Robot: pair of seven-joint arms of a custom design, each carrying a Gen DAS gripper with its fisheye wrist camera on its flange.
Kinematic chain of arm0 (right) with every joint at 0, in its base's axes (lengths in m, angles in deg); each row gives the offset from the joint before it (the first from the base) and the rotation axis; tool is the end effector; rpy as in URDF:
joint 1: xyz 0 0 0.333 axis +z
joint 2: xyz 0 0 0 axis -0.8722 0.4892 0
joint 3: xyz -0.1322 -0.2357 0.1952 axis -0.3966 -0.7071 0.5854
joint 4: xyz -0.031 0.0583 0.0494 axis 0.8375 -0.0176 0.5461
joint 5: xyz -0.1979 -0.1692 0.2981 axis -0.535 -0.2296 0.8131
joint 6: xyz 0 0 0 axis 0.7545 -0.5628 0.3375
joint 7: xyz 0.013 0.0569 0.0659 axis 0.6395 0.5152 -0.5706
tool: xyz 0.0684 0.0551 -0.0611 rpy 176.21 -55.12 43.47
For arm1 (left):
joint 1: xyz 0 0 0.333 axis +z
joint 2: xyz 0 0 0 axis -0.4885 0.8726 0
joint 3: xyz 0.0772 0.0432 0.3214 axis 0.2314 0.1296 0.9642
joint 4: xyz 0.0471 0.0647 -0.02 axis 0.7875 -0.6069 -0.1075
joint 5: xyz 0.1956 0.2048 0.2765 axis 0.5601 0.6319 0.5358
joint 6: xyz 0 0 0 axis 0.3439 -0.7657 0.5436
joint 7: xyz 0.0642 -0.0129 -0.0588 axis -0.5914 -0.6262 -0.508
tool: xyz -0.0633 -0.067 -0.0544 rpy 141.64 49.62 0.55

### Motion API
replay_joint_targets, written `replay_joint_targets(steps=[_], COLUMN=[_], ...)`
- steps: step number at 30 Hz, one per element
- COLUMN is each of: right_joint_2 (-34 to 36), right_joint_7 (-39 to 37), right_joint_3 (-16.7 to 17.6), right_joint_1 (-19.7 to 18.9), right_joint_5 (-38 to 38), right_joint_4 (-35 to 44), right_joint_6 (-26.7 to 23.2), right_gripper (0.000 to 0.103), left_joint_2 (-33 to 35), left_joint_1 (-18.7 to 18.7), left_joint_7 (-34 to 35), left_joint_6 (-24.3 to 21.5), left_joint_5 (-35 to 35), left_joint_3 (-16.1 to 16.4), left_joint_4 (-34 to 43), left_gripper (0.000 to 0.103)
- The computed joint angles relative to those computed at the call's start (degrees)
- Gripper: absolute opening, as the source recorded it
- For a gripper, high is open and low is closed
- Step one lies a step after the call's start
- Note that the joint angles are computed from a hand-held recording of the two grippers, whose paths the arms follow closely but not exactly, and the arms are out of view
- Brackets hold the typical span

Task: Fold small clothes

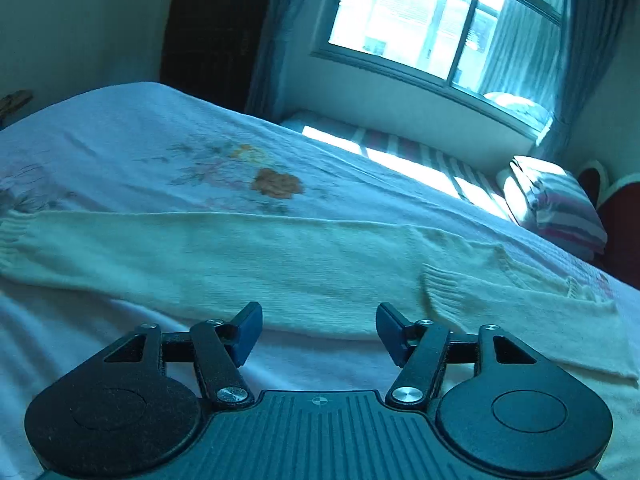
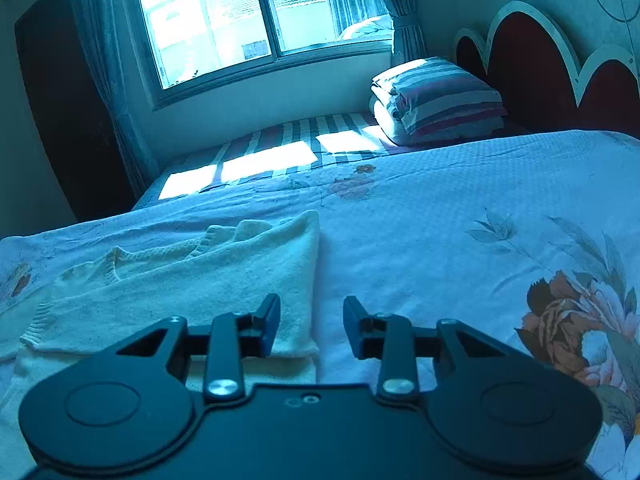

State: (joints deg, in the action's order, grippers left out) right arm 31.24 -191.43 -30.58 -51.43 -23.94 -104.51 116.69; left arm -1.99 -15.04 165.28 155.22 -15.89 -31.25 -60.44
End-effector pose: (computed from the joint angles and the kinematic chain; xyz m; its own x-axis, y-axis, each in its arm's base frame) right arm 0.4296 0.1715 0.5344 -0.5669 -0.8007 -0.1934 -0.3866 0.4659 -0.7959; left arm 0.6571 0.1123 0.4857 -0.2375 -0.9407 0.2423 -0.6221 -0.0443 -0.7816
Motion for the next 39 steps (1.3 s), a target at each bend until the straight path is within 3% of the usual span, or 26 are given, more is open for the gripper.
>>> replay_joint_targets(steps=[1, 3, 6, 8, 10, 13, 17, 18, 19, 20, 22, 23, 24, 26, 27, 31, 34, 39], right_joint_2=[-0.52, -1.33, -1.23, -0.63, 0.34, 2.22, 4.94, 5.45, 5.94, 6.29, 6.54, 6.59, 6.59, 6.54, 6.48, 5.68, 4.35, 1.33], right_joint_7=[0.05, 0.34, 0.70, 1.11, 1.98, 3.22, 2.42, 2.34, 2.46, 2.62, 2.98, 2.98, 2.86, 2.65, 2.56, 3.78, 4.63, 6.10], right_joint_3=[0.29, 0.72, 1.10, 1.57, 2.07, 2.73, 3.10, 3.05, 3.06, 3.02, 2.82, 2.70, 2.68, 2.48, 2.16, 1.46, 1.54, 1.35], right_joint_1=[0.24, 0.77, 1.62, 2.26, 2.76, 3.81, 5.75, 6.22, 6.67, 7.09, 7.79, 8.09, 8.37, 8.79, 8.93, 9.07, 8.97, 8.27], right_joint_5=[0.72, 2.04, 4.21, 5.32, 5.67, 5.79, 5.63, 5.62, 5.56, 5.42, 4.97, 4.86, 4.67, 4.66, 5.08, 7.10, 6.91, 7.40], right_joint_4=[-0.23, -0.75, -0.84, -0.37, 0.58, 2.64, 6.16, 6.91, 7.63, 8.25, 8.89, 9.16, 9.42, 9.58, 9.41, 8.36, 6.90, 3.54], right_joint_6=[-1.11, -2.65, -3.77, -4.59, -5.28, -6.47, -9.58, -10.32, -11.07, -11.76, -12.75, -13.25, -13.92, -15.04, -15.22, -16.17, -16.21, -15.12], right_gripper=[0.046, 0.050, 0.051, 0.051, 0.051, 0.051, 0.051, 0.051, 0.051, 0.051, 0.051, 0.051, 0.051, 0.052, 0.052, 0.052, 0.052, 0.052], left_joint_2=[0.94, 3.89, 9.74, 13.27, 16.85, 21.58, 27.37, 28.61, 29.97, 31.33, 31.36, 30.87, 31.01, 33.54, 34.80, 35.53, 32.14, 27.66], left_joint_1=[0.94, 3.10, 7.11, 9.29, 11.10, 14.91, 16.27, 16.53, 16.21, 16.38, 20.05, 20.51, 20.21, 17.07, 16.54, 18.00, 19.72, 18.03], left_joint_7=[-0.90, -6.27, -19.65, -25.52, -30.86, -33.19, -34.76, -34.58, -36.38, -39.33, -34.41, -31.57, -31.01, -38.44, -39.75, -39.37, -32.34, -20.23], left_joint_6=[0.57, -1.44, -6.51, -7.00, -8.51, -10.64, -10.89, -10.81, -10.84, -11.03, -7.69, -5.94, -5.52, -9.06, -10.18, -9.95, -7.07, -6.35], left_joint_5=[-1.51, -1.89, -1.87, -2.59, -2.03, -5.00, -2.03, -1.40, 0.45, 1.60, -4.86, -5.95, -5.15, 4.42, 7.40, 8.83, 5.30, -0.73], left_joint_3=[0.61, 1.92, 2.61, 2.09, 1.46, -1.80, -4.36, -5.16, -5.02, -5.25, -10.21, -10.97, -10.57, -6.06, -5.42, -8.03, -12.14, -15.81], left_joint_4=[0.88, 4.17, 10.90, 14.54, 18.25, 23.24, 30.81, 32.39, 34.29, 36.06, 35.10, 34.53, 34.82, 38.94, 40.56, 41.56, 37.62, 35.83], left_gripper=[0.081, 0.081, 0.081, 0.075, 0.061, 0.052, 0.049, 0.042, 0.005, 0.002, 0.002, 0.002, 0.002, 0.002, 0.002, 0.002, 0.002, 0.002])
